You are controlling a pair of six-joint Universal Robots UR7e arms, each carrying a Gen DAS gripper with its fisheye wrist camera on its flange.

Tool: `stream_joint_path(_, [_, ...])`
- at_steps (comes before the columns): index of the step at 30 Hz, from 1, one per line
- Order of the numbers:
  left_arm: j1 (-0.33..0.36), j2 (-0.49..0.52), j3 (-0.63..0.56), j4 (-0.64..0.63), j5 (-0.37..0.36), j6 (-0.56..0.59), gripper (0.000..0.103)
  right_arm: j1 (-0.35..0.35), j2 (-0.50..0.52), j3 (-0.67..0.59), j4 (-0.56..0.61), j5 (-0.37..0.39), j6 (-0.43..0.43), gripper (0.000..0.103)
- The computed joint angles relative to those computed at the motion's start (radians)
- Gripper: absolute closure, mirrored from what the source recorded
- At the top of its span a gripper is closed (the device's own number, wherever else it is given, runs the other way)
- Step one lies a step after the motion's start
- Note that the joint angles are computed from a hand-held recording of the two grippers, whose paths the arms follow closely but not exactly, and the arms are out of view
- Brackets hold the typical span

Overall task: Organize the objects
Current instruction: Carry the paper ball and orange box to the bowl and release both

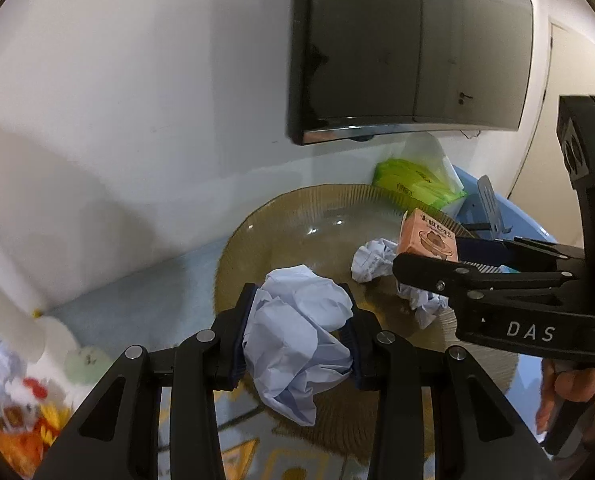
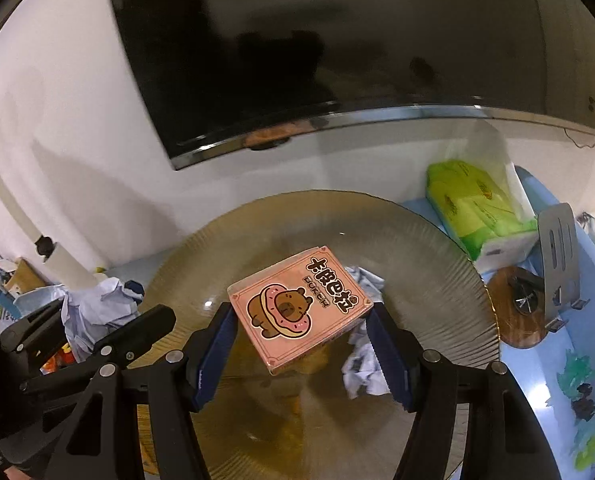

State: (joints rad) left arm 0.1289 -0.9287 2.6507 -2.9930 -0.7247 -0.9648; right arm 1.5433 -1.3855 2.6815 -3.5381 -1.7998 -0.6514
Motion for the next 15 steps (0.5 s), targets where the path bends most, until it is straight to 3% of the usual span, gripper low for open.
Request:
stream_joint_path(3, [0.024,0.032,-0.01,-0.046,-0.011,0.034,0.064,-0.002,0.013,0.001,-0.035,-0.011,0.002,0.037])
stream_joint_path(4, [0.029,0.038,-0.014,-0.046,-0.012,0.037,0.056,-0.005,0.015,0.004,-0.052,-0.005,0.0,0.03])
stream_joint_path(5, [0.032,0.039,-0.022,-0.017,-0.009,0.028,0.051,-0.004,0.019,0.005,-0.067,-0.004,-0.004,0.013])
stream_joint_path(6, [0.042,0.037,-0.035,0.015,-0.022,0.038,0.018,0.002,0.028,0.006,-0.085,-0.014,-0.006,0.002])
stream_joint_path(7, [0.053,0.035,-0.048,0.045,-0.039,0.06,0.001,0.01,0.038,0.008,-0.114,-0.024,-0.01,0.0])
stream_joint_path(11, [-0.005,0.051,-0.036,0.075,-0.001,0.069,0.001,0.037,0.044,0.008,-0.12,-0.04,-0.005,0.0])
stream_joint_path(15, [-0.015,0.038,-0.033,0.08,-0.014,0.062,0.001,0.059,0.043,0.004,-0.083,-0.062,0.02,0.0])
